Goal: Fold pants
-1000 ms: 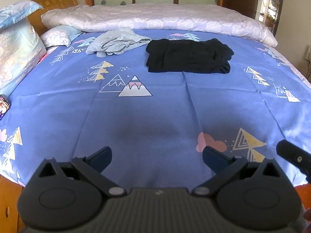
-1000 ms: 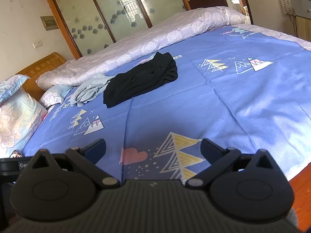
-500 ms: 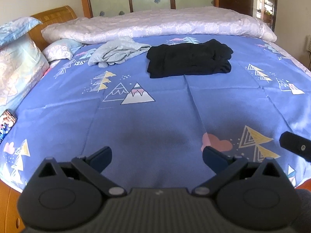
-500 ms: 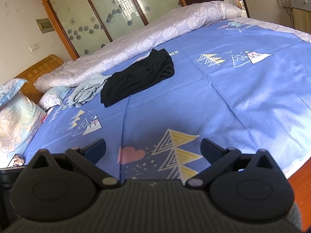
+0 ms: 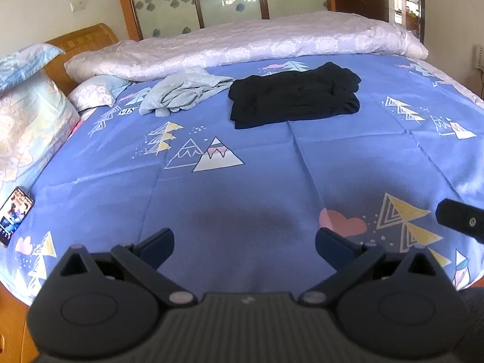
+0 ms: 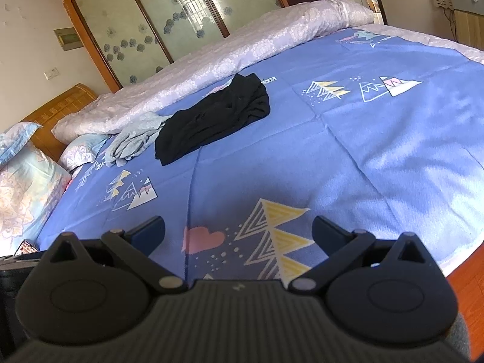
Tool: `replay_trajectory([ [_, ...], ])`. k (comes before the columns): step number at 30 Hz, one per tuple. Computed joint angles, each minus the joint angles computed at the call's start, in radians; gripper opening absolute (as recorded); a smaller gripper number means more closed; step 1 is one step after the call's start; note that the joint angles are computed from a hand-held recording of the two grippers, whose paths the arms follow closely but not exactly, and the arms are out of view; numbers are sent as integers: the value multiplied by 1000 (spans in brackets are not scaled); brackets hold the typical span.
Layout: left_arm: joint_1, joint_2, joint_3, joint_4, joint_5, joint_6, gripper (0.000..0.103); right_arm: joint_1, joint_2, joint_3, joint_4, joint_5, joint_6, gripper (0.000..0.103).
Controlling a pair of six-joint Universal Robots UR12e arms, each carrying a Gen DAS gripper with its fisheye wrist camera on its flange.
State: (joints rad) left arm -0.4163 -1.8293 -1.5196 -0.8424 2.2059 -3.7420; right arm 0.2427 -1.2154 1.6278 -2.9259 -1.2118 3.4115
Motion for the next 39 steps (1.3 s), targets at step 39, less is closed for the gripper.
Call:
replay_trajectory([
  [39, 7, 1, 26, -115, -30, -42, 103, -16, 4, -6, 30, 51, 32, 103],
])
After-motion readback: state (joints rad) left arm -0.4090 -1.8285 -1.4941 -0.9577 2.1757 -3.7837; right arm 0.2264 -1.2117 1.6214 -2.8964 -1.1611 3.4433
